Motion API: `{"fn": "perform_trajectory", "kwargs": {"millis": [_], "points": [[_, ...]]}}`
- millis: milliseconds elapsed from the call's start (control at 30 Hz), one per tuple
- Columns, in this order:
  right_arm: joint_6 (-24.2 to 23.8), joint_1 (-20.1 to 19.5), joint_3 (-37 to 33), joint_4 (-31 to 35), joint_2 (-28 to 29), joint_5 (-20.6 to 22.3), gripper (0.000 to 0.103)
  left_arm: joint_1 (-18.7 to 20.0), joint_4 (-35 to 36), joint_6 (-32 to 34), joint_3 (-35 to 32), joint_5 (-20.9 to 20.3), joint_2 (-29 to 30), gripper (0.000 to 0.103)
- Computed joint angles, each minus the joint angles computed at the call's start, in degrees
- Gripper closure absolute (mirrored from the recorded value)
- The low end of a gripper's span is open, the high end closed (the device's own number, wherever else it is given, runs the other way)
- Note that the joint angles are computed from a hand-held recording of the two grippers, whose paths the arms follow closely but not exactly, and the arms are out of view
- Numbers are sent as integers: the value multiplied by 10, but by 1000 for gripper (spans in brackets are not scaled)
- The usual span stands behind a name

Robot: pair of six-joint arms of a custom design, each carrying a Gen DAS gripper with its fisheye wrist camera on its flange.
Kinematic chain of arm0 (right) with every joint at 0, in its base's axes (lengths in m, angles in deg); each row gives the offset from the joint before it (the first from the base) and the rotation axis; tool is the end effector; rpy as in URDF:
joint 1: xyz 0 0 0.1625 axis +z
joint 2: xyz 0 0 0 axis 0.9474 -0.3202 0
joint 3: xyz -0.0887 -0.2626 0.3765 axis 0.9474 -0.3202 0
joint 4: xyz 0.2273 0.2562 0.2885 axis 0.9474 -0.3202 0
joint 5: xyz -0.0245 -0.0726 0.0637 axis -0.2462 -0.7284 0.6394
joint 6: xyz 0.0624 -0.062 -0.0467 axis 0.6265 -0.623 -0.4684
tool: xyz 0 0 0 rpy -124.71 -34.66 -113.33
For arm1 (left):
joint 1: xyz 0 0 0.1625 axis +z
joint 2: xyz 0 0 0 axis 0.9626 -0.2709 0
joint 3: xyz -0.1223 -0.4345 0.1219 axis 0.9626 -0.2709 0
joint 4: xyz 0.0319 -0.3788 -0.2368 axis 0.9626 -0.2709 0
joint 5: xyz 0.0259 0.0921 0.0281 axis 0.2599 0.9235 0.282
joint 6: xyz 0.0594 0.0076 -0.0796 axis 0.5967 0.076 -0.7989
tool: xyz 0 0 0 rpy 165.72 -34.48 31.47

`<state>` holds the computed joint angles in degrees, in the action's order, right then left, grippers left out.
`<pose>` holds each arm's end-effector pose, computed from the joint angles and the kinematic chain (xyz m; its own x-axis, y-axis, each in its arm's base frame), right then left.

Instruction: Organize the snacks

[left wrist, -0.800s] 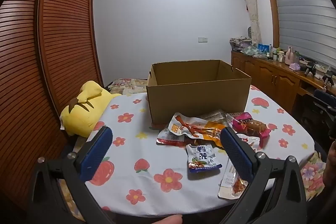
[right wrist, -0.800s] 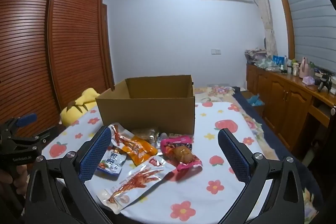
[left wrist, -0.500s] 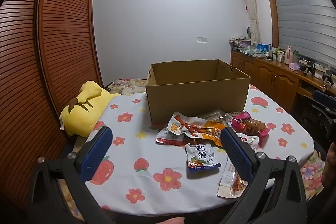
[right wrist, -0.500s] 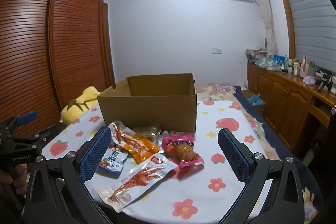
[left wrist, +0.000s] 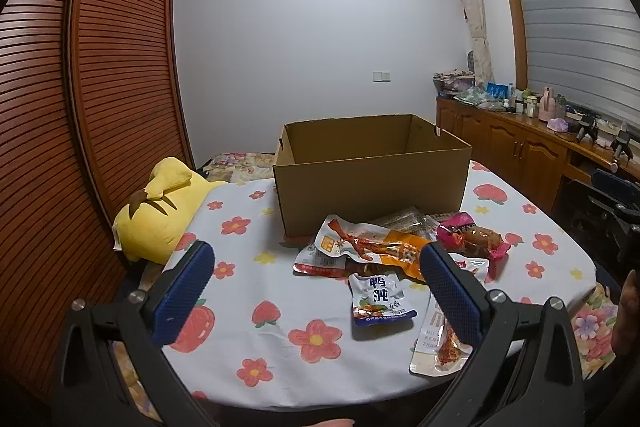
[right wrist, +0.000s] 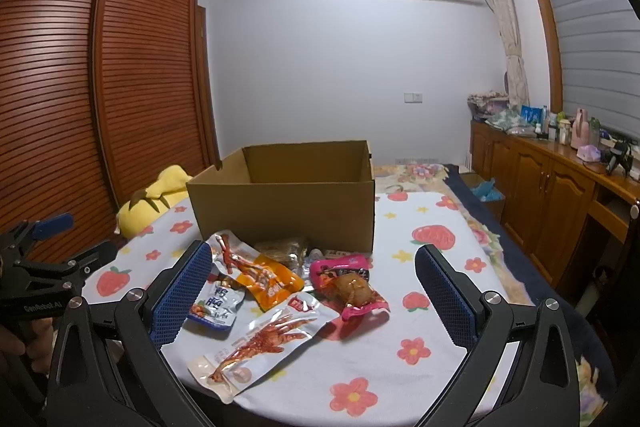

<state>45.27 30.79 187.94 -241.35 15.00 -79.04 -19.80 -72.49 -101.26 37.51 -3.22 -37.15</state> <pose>0.2235 -0.6177 0.1450 -0.7302 0.0635 0.6803 -0.6345 0.3065 -0.7096 -0.2208 -0.6416 0.1659 -0.6364 0.2888 -0.7152 0.7643 0.3609 -0.5344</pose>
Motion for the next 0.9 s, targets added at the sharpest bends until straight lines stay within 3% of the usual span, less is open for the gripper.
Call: {"fn": "perform_trajectory", "kwargs": {"millis": [900], "points": [[-6,4,0,-12,3,1,0,-5,-11,2,12,6,-9,0]]}}
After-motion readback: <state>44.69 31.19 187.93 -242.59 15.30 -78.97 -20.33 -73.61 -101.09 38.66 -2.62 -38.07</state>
